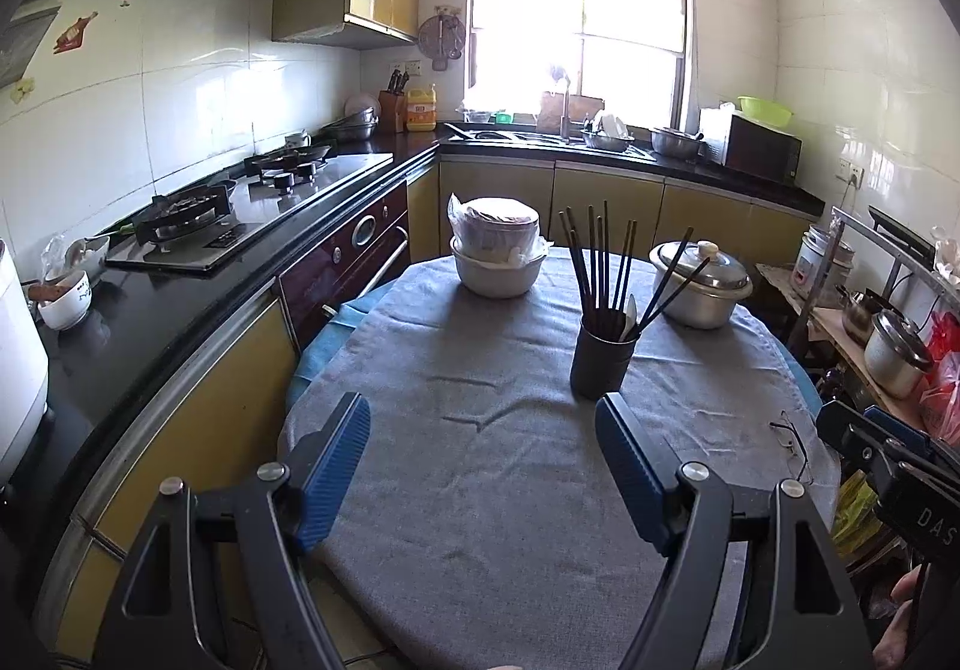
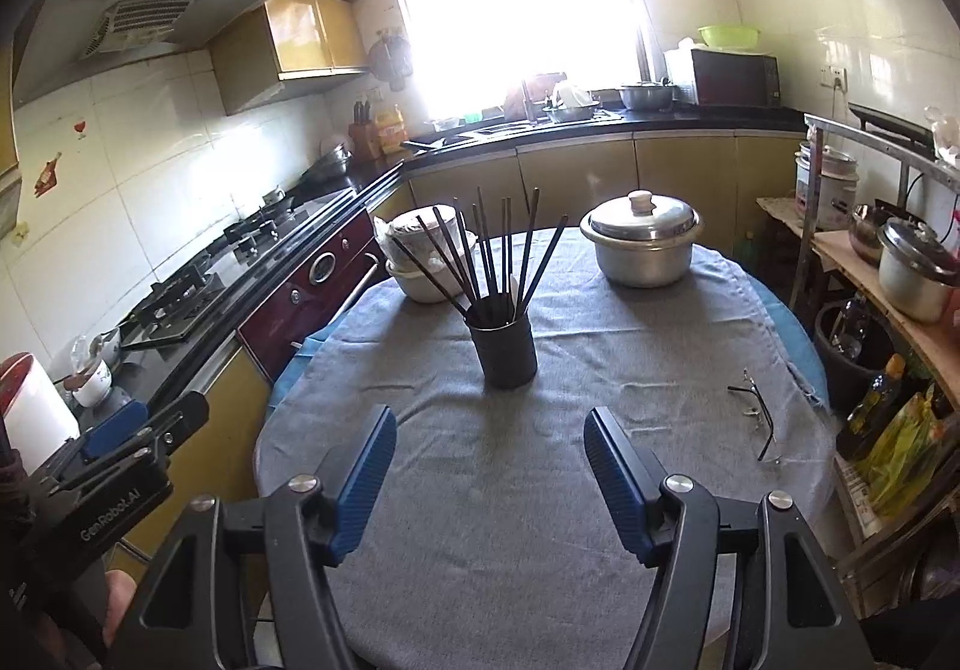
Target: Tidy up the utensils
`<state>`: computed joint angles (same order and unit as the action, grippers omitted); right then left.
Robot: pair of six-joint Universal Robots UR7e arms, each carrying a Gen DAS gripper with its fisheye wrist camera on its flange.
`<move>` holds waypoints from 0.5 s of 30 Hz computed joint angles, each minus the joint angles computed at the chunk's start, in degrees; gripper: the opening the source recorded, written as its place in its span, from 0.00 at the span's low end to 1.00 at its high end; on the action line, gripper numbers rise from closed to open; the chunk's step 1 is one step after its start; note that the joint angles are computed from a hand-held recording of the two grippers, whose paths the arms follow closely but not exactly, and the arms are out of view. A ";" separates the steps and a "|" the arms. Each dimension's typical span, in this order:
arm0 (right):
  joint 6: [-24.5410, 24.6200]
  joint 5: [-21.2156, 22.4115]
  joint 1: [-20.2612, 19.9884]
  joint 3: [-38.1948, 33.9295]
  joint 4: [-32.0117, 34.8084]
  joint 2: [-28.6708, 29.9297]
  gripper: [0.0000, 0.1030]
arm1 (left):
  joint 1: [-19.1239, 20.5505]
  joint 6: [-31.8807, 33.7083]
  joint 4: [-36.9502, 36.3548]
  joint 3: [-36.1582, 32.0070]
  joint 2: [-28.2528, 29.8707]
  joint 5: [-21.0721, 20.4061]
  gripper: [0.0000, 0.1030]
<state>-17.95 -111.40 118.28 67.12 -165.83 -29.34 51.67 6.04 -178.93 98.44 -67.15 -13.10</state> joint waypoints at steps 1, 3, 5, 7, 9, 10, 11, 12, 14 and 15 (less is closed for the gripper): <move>-0.14 0.09 0.05 -0.07 -0.01 0.06 0.66 | 0.09 -0.28 0.26 -0.05 -0.03 -0.03 0.76; -0.37 -0.12 0.16 -0.21 -0.18 0.17 0.66 | 0.16 -0.78 0.73 -0.16 -0.10 -0.14 0.76; -0.70 -0.31 0.27 -0.20 -0.81 0.27 0.66 | 0.12 1.58 -2.11 -0.40 0.47 -0.04 0.76; -1.12 -0.48 0.34 -0.14 -1.53 0.36 0.66 | 0.19 1.82 -2.30 -0.39 0.50 -0.11 0.76; -1.23 -0.36 0.32 -0.30 -1.39 0.42 0.66 | 0.19 1.92 -2.48 -0.32 0.49 -0.35 0.76; -1.30 -0.39 0.33 -0.42 -1.37 0.49 0.67 | 0.21 2.48 -3.01 -0.45 0.72 -0.14 0.76; -1.44 -0.44 0.30 -0.58 -1.34 0.60 0.67 | 0.22 3.16 -3.72 -0.52 0.93 0.05 0.76; -1.48 -0.43 0.26 -0.68 -1.35 0.69 0.67 | 0.26 4.11 -4.73 -0.56 1.08 0.01 0.76; -1.42 -0.42 0.17 -1.23 -0.94 1.06 0.67 | 0.33 6.56 -7.66 -0.86 1.80 0.42 0.76; -1.56 -0.93 0.21 -1.91 -0.02 1.40 0.67 | 0.42 6.85 -7.89 -1.03 1.89 0.55 0.76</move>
